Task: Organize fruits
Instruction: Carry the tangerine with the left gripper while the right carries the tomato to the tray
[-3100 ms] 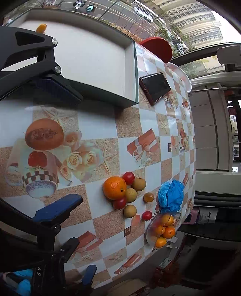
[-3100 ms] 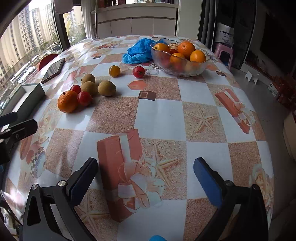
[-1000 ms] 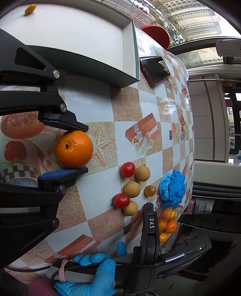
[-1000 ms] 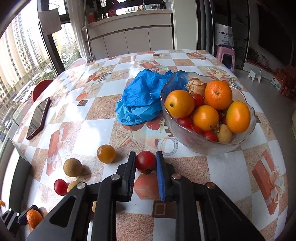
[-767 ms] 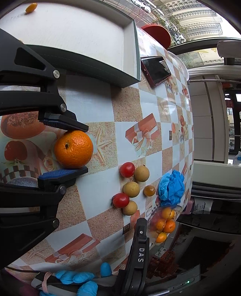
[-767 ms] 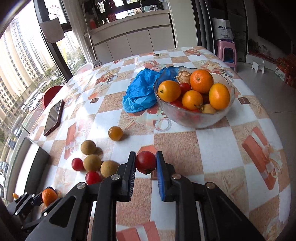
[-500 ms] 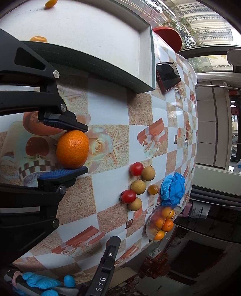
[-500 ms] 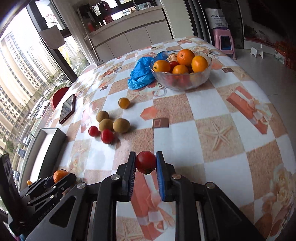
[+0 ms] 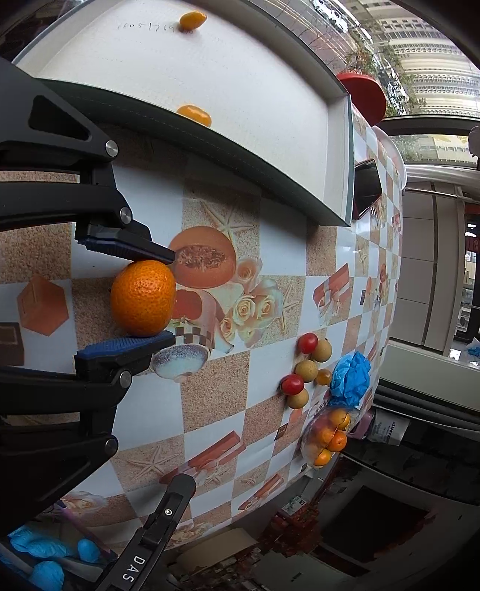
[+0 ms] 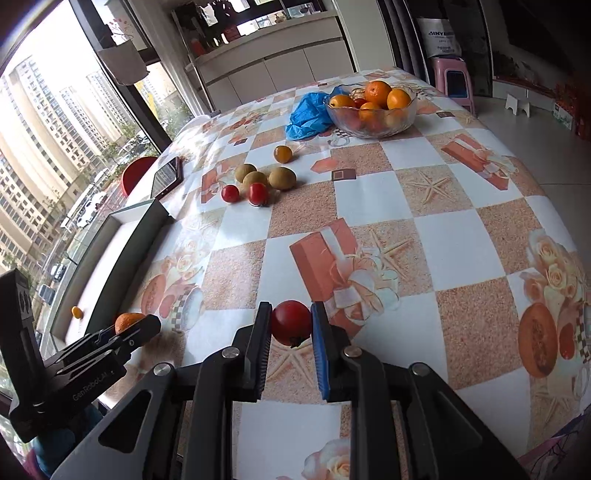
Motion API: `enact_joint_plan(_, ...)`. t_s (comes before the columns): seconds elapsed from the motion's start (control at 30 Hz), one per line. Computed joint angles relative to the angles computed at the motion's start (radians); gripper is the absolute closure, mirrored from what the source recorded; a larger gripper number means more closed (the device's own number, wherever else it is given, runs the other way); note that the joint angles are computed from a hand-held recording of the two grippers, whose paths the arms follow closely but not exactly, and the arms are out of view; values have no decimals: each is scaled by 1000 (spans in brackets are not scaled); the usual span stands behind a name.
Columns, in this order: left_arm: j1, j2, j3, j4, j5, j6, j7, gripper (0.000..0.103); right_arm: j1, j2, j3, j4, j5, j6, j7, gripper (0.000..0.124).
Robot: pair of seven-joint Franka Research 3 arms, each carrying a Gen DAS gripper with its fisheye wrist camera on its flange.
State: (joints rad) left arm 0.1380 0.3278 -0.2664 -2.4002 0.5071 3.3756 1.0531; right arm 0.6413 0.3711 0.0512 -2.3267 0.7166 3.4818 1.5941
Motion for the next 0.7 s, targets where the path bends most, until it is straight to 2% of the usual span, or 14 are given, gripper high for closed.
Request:
enact_joint_plan(0.1,70,-2,-54,-15,33,5,-24,64,34,-13,-16,-8,32,8,-16,101)
enact_joint_plan(0.37,133,-19,-80,-35,133,50,-105,64,114,-13,-64,21,133,-16,-84,101)
enact_joint_plan(0.5,164,-29,-87,-34,205,73,-164,64,195,-7,-131,52,203,-43,-145,101)
enact_joint_plan(0.6,171,-47,-66,-37,256,102,-209,64,262,1,-192,80,248,-68,-183,101)
enact_joint_plan(0.7,131,-73,-1,-48,256,135,-216,64,363,19,-292,116,271,-107,-201,101)
